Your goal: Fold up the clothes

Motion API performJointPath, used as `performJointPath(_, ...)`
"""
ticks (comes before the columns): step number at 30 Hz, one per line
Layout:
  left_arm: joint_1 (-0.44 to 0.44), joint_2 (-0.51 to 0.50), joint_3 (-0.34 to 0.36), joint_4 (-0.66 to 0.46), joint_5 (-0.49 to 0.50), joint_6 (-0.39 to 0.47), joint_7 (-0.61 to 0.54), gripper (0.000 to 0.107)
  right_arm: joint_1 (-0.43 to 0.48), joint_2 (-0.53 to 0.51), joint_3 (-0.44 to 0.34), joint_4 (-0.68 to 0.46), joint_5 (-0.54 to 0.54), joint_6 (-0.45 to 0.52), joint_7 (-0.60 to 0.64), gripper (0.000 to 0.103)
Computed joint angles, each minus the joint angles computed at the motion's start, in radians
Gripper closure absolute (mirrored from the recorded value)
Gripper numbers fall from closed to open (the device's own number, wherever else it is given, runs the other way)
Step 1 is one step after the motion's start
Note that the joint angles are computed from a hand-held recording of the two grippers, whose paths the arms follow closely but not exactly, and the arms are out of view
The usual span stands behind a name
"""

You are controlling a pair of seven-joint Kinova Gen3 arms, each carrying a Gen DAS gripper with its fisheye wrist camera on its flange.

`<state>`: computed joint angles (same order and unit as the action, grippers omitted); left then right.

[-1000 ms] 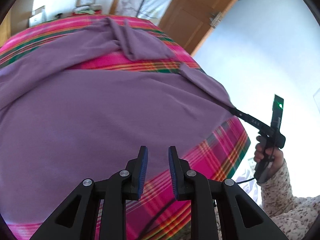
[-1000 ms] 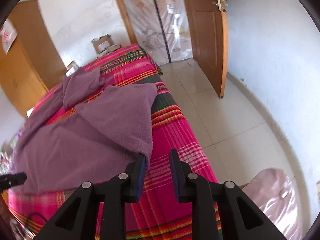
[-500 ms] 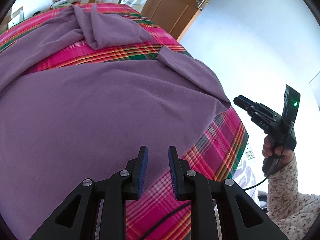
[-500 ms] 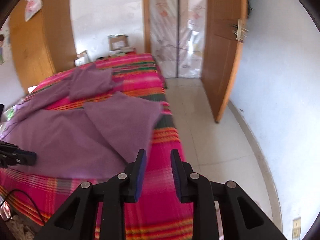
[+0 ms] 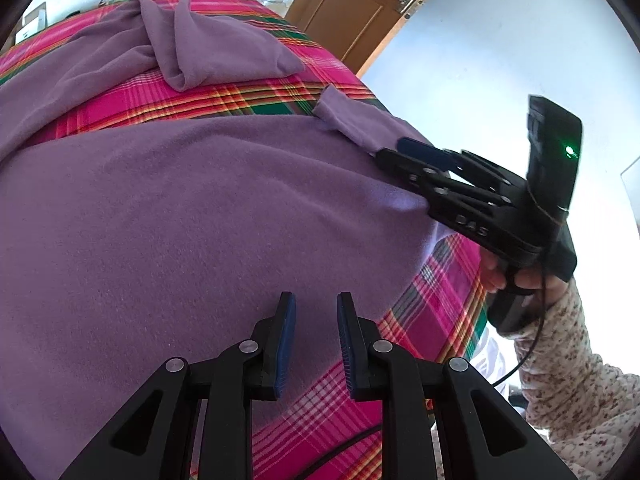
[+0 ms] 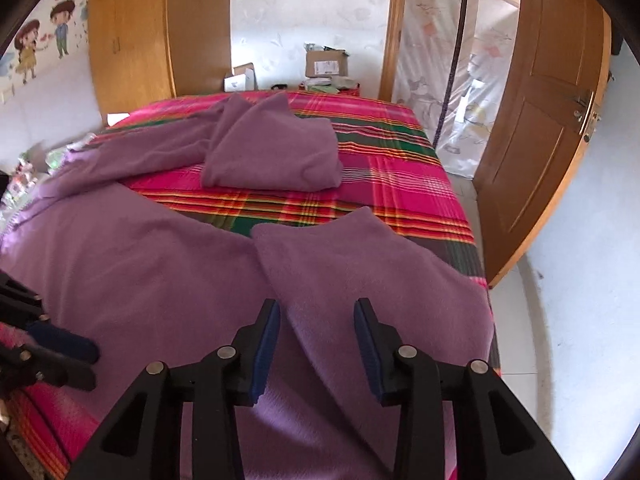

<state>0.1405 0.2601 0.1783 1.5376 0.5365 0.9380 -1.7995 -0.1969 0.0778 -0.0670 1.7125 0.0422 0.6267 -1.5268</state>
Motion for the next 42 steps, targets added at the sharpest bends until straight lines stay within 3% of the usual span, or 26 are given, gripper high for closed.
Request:
performJointPath(8, 0.006, 0.016, 0.0, -0.023, -0.011, 0.003, 0.014, 0.086, -0.008, 0.044, 0.004, -0.053, 0.027, 0.054, -0.027, 0.066)
performJointPath(11, 0.015, 0.031, 0.0, -0.05, -0.028, 0.011, 0.031, 0.083, 0.013, 0.036, 0.005, -0.044, -0.022, 0.042, 0.003, 0.097)
performJointPath(21, 0.066, 0.118, 0.008, -0.21, -0.121, 0.027, 0.111, 0.083, 0.124, -0.069, 0.054, 0.035, -0.246, -0.043, 0.102, 0.099)
performJointPath(29, 0.121, 0.223, 0.01, -0.384, -0.208, 0.056, 0.151, 0.083, 0.18, -0.139, 0.107, 0.104, -0.322, -0.099, 0.112, 0.099)
performJointPath(32, 0.148, 0.27, 0.006, -0.474, -0.254, 0.101, 0.161, 0.073, 0.2, -0.167, 0.125, 0.147, -0.333, -0.149, 0.07, 0.099)
performJointPath(39, 0.202, 0.392, -0.008, -0.712, -0.318, 0.244, 0.186, 0.073, 0.228, -0.193, 0.186, 0.201, -0.393, -0.185, 0.061, 0.099)
performJointPath(42, 0.233, 0.427, -0.023, -0.785, -0.355, 0.257, 0.182, 0.073, 0.246, -0.194, 0.199, 0.216, -0.398, -0.201, 0.03, 0.099)
